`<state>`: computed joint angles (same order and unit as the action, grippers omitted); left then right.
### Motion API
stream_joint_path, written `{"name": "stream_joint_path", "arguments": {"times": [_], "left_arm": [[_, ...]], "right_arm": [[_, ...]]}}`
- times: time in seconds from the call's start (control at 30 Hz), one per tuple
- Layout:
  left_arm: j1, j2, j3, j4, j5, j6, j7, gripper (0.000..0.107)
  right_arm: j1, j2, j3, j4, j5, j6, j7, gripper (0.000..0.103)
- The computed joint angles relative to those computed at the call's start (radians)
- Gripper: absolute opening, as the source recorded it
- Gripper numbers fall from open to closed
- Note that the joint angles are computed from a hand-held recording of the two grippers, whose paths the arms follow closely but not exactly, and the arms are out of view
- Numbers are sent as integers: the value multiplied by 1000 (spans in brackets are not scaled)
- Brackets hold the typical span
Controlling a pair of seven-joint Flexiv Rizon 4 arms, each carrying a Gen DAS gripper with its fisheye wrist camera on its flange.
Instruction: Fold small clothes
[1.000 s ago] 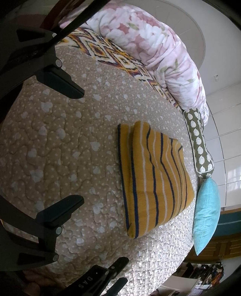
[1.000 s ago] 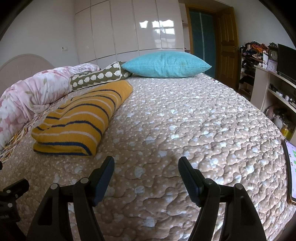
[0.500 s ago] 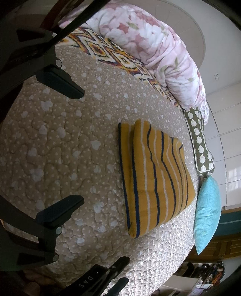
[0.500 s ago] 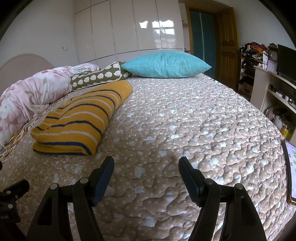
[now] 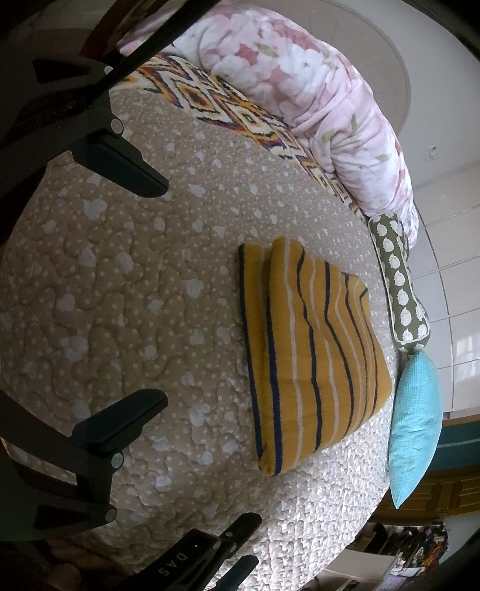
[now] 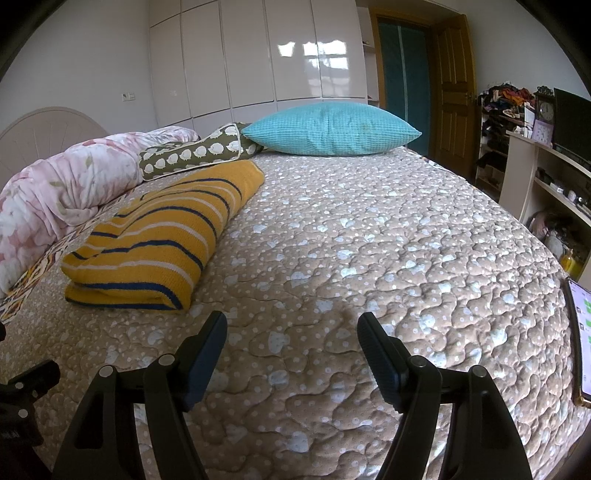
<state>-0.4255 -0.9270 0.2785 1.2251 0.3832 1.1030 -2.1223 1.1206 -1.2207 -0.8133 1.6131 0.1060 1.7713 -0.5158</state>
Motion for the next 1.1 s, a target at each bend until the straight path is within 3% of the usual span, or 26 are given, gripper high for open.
{"name": "stream_joint_path", "arguments": {"times": [0.5,0.67,0.87,1.1], "left_arm": [[20,-8,-15,5,-21,17,13,103],[52,-10,-40,26,-64,71,33,103],[55,4,3,71,-84,159,21,103],[91,0,13,82,-143,230,48,103]], "right_arm": [[10,-11,-13,-1,-13,-22,18,79],[20,1,-27,1,-55,-76,45,79],[52,18,-70,6,-120,-77,23,80],[22,58,-41,-64,-188,-99,-47,81]]}}
